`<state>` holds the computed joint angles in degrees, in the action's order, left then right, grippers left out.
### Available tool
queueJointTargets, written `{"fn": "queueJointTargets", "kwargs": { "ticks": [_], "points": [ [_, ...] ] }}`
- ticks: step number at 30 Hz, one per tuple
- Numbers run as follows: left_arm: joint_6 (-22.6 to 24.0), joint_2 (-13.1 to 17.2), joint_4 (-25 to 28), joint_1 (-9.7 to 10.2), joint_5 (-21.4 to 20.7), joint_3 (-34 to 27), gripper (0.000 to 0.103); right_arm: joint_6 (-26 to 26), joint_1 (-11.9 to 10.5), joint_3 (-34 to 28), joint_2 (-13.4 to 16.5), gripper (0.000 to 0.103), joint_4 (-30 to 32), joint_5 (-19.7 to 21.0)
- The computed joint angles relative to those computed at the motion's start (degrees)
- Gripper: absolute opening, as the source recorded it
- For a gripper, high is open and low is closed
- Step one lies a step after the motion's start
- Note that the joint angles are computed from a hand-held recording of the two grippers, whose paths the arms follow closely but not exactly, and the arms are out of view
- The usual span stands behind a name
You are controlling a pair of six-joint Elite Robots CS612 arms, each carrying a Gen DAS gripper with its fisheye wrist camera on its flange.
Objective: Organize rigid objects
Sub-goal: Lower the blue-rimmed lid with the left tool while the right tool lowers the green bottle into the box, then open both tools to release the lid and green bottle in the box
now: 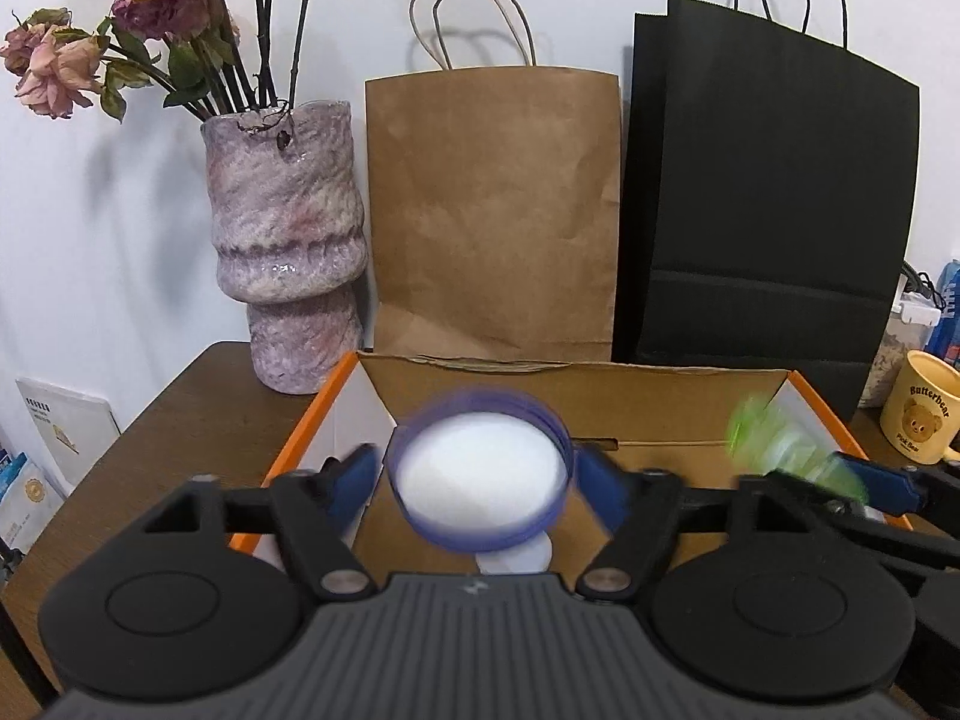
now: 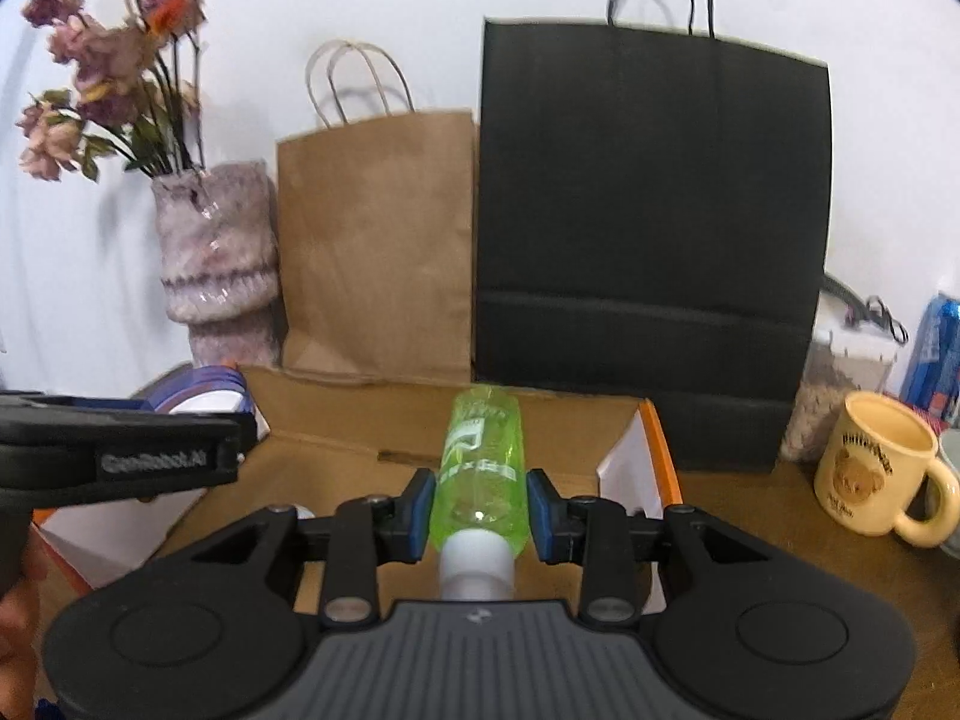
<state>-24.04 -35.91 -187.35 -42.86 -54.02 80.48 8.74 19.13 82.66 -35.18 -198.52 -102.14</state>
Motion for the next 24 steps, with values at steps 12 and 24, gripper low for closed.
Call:
{"fn": "queueJointTargets", "kwargs": {
  "ticks": [12,24],
  "points": [
    [-0.16,-0.12,0.94,-0.08,1.36,-0.16,0.103,-0.62,0.32,0.02,-0.11,0.103,0.6,-2.46],
    [0.15,-0.27,0.44,-0.26,1.64,0.1,0.103,-1.26,0.44,0.43,-0.41,0.103,-0.08,-2.52]
  ]
}}
